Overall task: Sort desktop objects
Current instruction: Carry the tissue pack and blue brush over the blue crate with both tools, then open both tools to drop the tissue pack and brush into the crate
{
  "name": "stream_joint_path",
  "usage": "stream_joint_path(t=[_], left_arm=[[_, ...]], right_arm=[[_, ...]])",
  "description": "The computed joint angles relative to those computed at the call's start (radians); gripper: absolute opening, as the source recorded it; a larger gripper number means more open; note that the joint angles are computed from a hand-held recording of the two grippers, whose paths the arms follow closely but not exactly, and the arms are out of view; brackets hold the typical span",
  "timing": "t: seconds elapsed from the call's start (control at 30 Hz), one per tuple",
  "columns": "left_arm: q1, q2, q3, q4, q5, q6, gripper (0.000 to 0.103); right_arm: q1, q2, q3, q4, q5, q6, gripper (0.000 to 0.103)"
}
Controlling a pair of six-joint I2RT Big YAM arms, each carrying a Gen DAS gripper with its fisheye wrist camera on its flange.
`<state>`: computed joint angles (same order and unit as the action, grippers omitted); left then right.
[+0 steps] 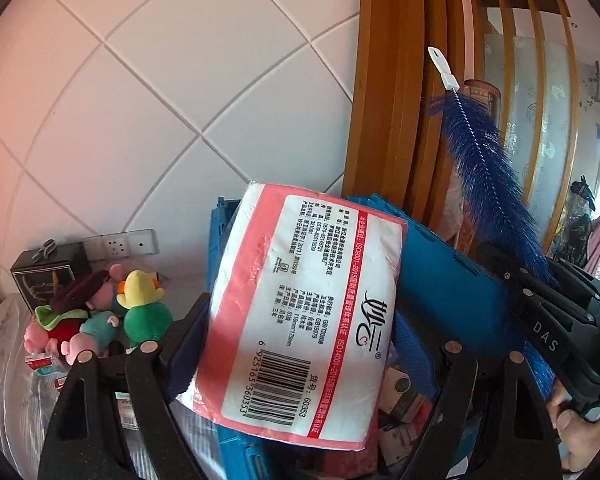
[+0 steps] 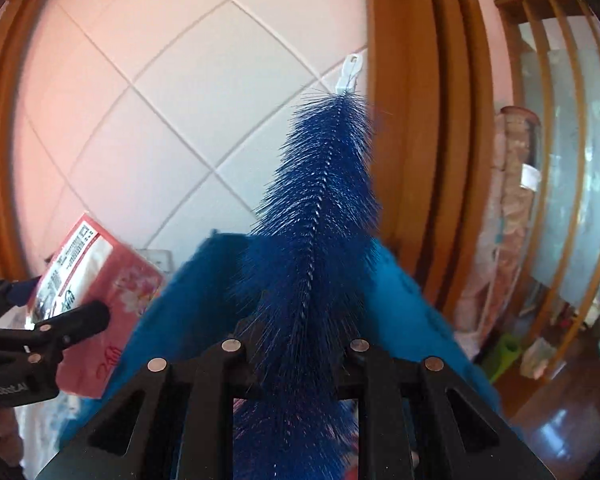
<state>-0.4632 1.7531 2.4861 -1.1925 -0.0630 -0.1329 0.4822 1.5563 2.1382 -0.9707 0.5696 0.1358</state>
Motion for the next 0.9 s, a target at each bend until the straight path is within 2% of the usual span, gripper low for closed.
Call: stream_joint_path(t=[0.13,0.3,0.4,0.43,0.47,0.5,0.57,0.63,0.73,0.83,0.9], left_arm=[[-0.036,0.086,0.109,-0.064,-0.06,0.022,0.085],[-0.059,0.123,0.117,-0.091,-0.138,0.079,0.087],[-0.05,0.149,0.152,-0.128,-0.094,0.069,0.087],[-0.052,0.145,0.147,-0.123,-0.102,0.068,0.087],[-0.05,0.124,0.104,-0.089,-0.111,0.065,0.087],[-0.049,0.102,0.063,-0.058,-0.114,0.063,0.087],[-0.049,0.078,0.014,-0.018,-0.111,0.066,0.087],[-0.05,0.068,-0.005,-0.001,-0.113,0.067,0.088],[-0.049,0.07,-0.006,-0.001,-0.114,0.081,0.088],[-0.048,0.082,0.016,-0.016,-0.11,0.079,0.088],[-0.043,0.081,0.015,-0.018,-0.096,0.072,0.088]], right_arm=[[-0.051,-0.039,-0.09,0.028,-0.028,0.01,0.019],[-0.096,-0.029,-0.124,0.036,-0.07,0.017,0.021],[-0.118,-0.028,-0.14,0.04,-0.115,0.035,0.025],[-0.117,-0.038,-0.159,0.067,-0.104,0.028,0.029],[-0.11,-0.04,-0.164,0.076,-0.086,0.027,0.029],[-0.11,-0.036,-0.159,0.066,-0.083,0.023,0.033],[-0.105,-0.025,-0.145,0.043,-0.074,0.028,0.052],[-0.105,-0.028,-0.148,0.056,-0.051,0.02,0.093],[-0.109,-0.037,-0.168,0.088,-0.013,0.044,0.102],[-0.109,-0.017,-0.14,0.068,0.009,0.038,0.103],[-0.098,-0.023,-0.159,0.105,0.054,0.018,0.103]])
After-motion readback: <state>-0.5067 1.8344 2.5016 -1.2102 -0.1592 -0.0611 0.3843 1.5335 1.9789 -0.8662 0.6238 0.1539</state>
